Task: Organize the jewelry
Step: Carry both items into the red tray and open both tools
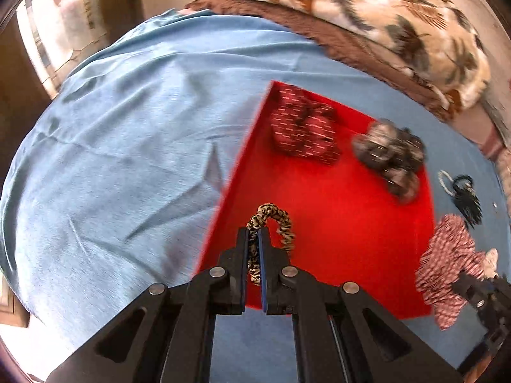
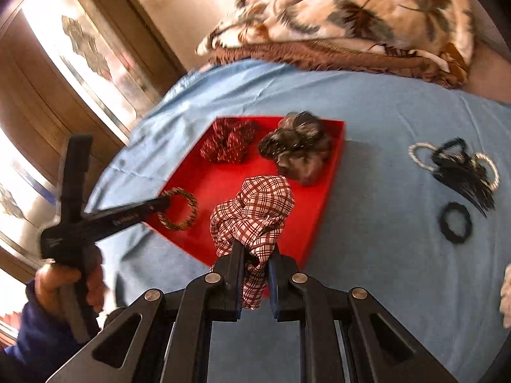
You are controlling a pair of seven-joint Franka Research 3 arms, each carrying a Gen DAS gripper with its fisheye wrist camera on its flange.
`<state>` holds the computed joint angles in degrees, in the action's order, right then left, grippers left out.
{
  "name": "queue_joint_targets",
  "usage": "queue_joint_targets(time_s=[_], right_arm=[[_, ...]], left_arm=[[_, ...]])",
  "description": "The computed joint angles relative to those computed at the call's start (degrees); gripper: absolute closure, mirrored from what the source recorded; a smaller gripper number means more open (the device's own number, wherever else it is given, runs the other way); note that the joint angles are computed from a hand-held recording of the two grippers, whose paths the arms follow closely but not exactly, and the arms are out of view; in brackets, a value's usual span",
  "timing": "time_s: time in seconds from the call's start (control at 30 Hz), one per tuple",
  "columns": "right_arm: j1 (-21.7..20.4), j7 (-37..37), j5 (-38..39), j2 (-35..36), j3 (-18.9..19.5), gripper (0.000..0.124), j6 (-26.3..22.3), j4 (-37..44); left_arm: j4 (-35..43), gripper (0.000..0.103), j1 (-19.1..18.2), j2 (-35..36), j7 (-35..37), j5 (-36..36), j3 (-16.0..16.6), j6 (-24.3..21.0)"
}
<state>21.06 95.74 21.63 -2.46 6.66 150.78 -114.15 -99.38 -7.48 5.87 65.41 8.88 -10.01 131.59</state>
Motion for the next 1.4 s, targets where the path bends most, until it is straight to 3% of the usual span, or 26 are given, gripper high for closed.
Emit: queue_joint_targets(time_s=[0.17,0.3,0.5,0.57,0.77,1.03,1.4], right_arm=[[0.69,4.29,-6.56,4.93,0.37,0.108,-2.86,4.15],[1.58,7.65,-12.47,5.68,0.19,0.104,-4.33,4.43],[2.09,9.43,-16.67,4.21,0.28,0.079,-4.51,3.28],[2.13,9.28,-17.24,2.81,0.46,0.069,-3.74,2.30],[1.43,9.31,-19.60,-4.11,1.34,0.057,-0.33,-3.74],[-1.31,9.18,-15.27,-14.30,1.56,0.054,0.93,-13.76],[-9.14,12.98,-18.35,-27.14,2.42,0.052,-2.40,-24.49]], left_arm=[[-1.48,0.095,1.10,-0.53,0.60,-2.87,0.32,1.57],[-3.93,0.077,1.38,-3.08,2.32,-5.73,0.18,3.08],[-7.65,0.049,0.66,-8.78,-1.51,-1.14,0.20,5.73],[-8.58,0.048,0.56,-10.50,-3.91,1.54,0.00,6.30],[-9.94,0.047,-0.10,-13.73,-8.35,8.75,-1.13,5.43],[-11.98,0.043,-2.06,-17.13,-8.85,11.69,-2.67,4.29],[-11.47,0.042,-4.83,-18.43,-8.48,14.77,-4.94,0.74]])
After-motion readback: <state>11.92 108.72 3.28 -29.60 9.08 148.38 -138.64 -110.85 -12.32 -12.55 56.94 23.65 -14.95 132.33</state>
